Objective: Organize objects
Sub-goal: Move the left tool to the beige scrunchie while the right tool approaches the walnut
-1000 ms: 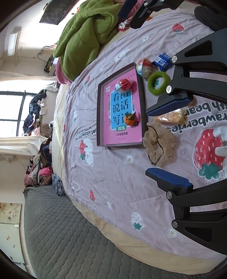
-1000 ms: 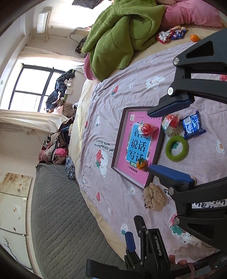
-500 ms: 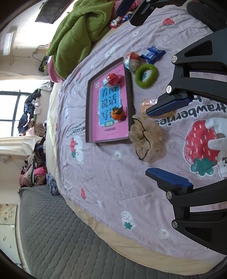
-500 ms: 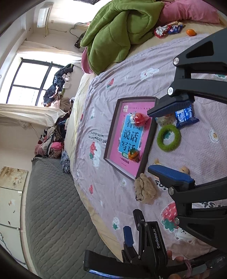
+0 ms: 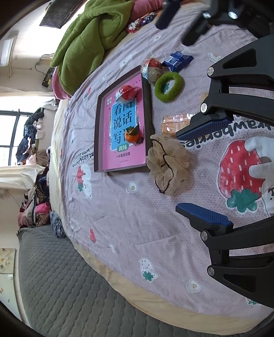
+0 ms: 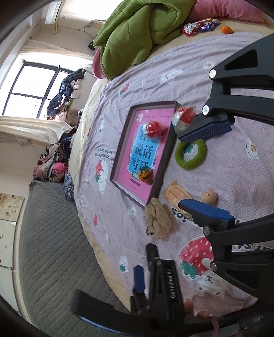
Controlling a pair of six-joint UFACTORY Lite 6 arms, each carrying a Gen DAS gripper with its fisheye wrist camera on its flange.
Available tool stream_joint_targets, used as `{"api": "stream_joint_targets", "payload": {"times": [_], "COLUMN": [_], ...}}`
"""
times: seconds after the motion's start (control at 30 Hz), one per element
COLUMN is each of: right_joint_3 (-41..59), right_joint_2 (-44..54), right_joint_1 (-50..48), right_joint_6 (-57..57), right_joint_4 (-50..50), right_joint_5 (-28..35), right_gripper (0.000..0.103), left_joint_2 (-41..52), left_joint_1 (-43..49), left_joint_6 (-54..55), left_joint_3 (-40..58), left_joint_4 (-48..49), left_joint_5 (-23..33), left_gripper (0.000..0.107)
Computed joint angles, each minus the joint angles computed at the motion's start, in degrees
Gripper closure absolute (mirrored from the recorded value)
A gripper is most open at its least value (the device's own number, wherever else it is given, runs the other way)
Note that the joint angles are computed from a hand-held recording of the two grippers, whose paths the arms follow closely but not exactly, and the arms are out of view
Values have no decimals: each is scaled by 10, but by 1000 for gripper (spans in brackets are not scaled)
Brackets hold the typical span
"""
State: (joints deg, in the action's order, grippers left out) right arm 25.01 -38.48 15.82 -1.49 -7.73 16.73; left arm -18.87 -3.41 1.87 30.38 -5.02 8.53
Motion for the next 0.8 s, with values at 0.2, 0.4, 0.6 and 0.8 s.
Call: {"api": "stream_joint_targets", "payload": {"times": [0.2, 0.4, 0.6, 0.8], "right_joint_3": [-31, -49, -59, -69], "right_joint_2": [13, 28, 45, 63], "right_joint_1": [25, 39, 36, 29], "right_joint_6": [73, 115, 119, 92], "right_joint_4": [-63, -102, -105, -79], "right_joint_5": [-22, -40, -57, -77], "right_gripper": [46, 46, 46, 46], "left_joint_2": [11, 28, 45, 62], "left_joint_1": [10, -2, -15, -32], "left_joint_6": [39, -65, -164, -311], "left_joint_3": [0, 0, 0, 3], "left_joint_4": [-36, 68, 167, 311], "left_joint_5": [-7, -18, -27, -30], "left_gripper": [43, 43, 43, 44]}}
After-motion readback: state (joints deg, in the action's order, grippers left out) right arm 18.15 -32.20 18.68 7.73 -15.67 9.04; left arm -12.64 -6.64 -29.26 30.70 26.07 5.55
